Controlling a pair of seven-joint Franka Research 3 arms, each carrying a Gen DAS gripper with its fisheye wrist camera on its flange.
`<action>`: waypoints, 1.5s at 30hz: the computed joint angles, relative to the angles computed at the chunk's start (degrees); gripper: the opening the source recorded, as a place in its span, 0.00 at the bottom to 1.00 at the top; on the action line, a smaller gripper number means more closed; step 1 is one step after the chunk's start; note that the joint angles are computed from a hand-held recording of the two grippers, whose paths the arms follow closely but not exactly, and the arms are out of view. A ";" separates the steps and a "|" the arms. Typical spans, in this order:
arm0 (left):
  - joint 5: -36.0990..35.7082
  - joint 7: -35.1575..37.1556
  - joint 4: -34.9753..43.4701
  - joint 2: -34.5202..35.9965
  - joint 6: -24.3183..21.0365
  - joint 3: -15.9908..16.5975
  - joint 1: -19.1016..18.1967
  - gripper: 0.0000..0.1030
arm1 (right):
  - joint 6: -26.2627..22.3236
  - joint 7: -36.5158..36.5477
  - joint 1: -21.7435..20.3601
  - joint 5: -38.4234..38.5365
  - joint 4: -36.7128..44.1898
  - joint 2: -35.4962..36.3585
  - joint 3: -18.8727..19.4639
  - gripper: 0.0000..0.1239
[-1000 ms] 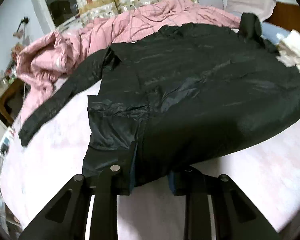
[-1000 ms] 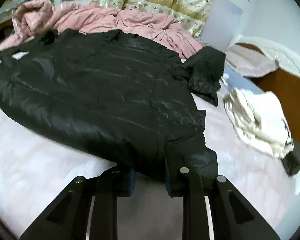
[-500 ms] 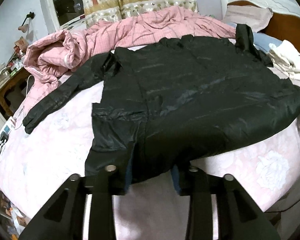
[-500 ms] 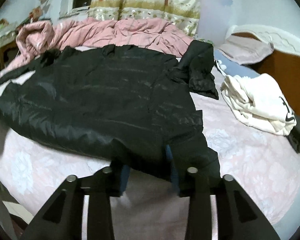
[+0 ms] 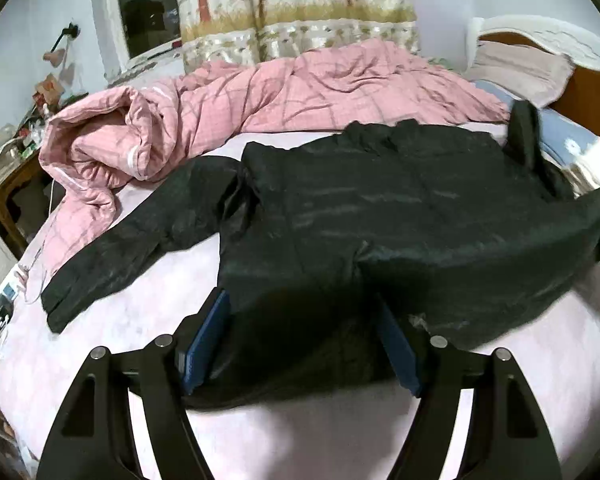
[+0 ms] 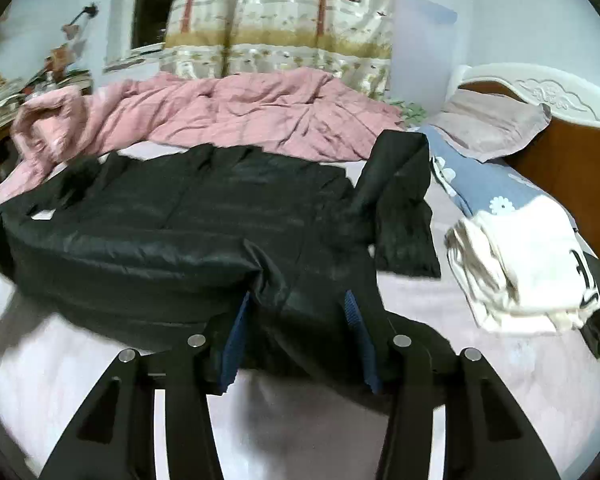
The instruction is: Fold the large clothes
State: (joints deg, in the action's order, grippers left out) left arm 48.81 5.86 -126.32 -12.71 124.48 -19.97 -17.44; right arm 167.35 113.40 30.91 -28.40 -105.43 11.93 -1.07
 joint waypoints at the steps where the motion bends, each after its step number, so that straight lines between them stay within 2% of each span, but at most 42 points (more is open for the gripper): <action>1: 0.66 0.03 0.71 1.03 0.41 0.45 0.58 0.70 | -1.72 1.04 0.83 -1.09 3.76 2.59 -0.55 0.43; 4: 2.11 0.54 3.08 4.96 0.10 1.54 1.53 0.69 | -5.78 1.06 3.15 -2.23 14.22 10.36 -2.12 0.43; 6: 2.62 0.54 3.84 7.08 0.72 2.49 1.85 0.69 | -7.94 -1.56 2.79 1.23 20.14 15.05 -1.42 0.43; 12: 7.02 -2.49 3.60 10.76 5.78 5.32 3.22 0.69 | -13.26 -6.52 1.45 11.85 28.90 22.96 -0.81 0.44; 14: 8.33 -3.96 2.81 10.74 7.77 5.84 3.47 0.69 | -11.91 -6.50 2.27 12.27 28.31 23.28 -2.36 0.51; 15: 9.10 -4.76 2.49 10.56 8.17 5.90 3.51 0.69 | -10.22 -4.99 3.48 11.10 27.31 23.03 -4.33 0.56; 18: 12.68 -7.96 0.93 8.70 7.23 5.04 2.96 0.69 | -8.20 -1.97 4.79 9.80 24.35 21.48 -7.23 0.69; 20: 15.04 -11.88 -1.41 5.60 5.85 3.84 2.35 0.78 | -6.63 -2.68 3.18 11.01 21.85 19.89 -6.25 0.69; 21: 15.76 -13.31 -2.29 4.28 4.87 3.20 2.17 0.86 | -5.08 -3.33 2.13 12.03 19.70 18.55 -5.61 0.70; 22: 16.01 -14.37 -3.13 2.77 2.91 2.38 1.88 0.92 | -4.00 -1.89 2.79 11.33 17.95 17.42 -6.98 0.70; 24: 15.95 -15.65 -4.60 0.11 -0.42 1.10 1.53 0.94 | -1.48 0.84 3.90 9.41 14.78 15.35 -9.51 0.70; 26: 14.97 -16.46 -6.18 -2.27 -1.09 0.86 1.58 0.97 | 0.72 2.47 3.59 9.00 11.65 13.23 -10.26 0.70; 30: 9.33 -15.38 -9.00 -4.66 0.73 1.97 2.61 0.98 | 1.83 0.92 -1.45 15.14 7.96 10.66 -5.99 0.70; 32: 6.45 -15.02 -10.26 -5.04 2.63 2.77 3.32 0.98 | 1.10 -4.51 -7.25 23.29 7.37 10.41 0.47 0.70; 35: 2.40 -14.09 -12.87 -5.00 10.71 5.08 5.09 0.98 | -2.88 -19.57 -17.99 39.24 9.53 12.40 13.65 0.70; 36: 0.94 -13.83 -13.79 -4.75 13.97 5.92 5.77 0.98 | -5.53 -23.24 -19.72 42.96 11.29 13.77 15.95 0.70; 38: -1.47 -13.55 -15.40 -4.26 20.38 7.03 7.24 0.98 | -8.92 -24.54 -19.18 44.95 14.19 16.07 15.67 0.70; 39: -3.01 -13.65 -16.53 -3.94 24.69 7.80 7.97 0.96 | -10.78 -24.93 -18.50 45.44 15.88 17.28 15.04 0.70; 40: -4.03 -13.90 -17.74 -3.66 29.14 8.38 8.78 0.90 | -11.25 -25.60 -17.60 45.49 16.56 17.83 14.21 0.71; 41: -4.38 -14.59 -18.42 -3.24 32.14 8.67 9.43 0.88 | -10.98 -26.58 -16.60 45.34 16.73 17.96 13.39 0.71; 42: -3.48 -15.23 -18.17 -3.20 31.95 6.95 10.76 0.78 | -11.21 -27.71 -16.11 46.01 17.17 18.25 13.06 0.67; 43: -2.74 -14.20 -17.96 -3.11 33.04 6.34 11.27 0.50 | -11.41 -29.09 -15.64 46.72 17.09 18.16 12.90 0.50; 44: -2.52 -13.17 -18.11 -3.07 35.81 6.26 11.53 0.35 | -11.32 -30.54 -15.28 47.57 16.90 18.01 12.78 0.41; 45: -2.24 -13.29 -17.82 -3.13 36.27 6.10 11.13 0.21 | -11.04 -32.86 -15.52 49.29 16.50 17.76 13.44 0.21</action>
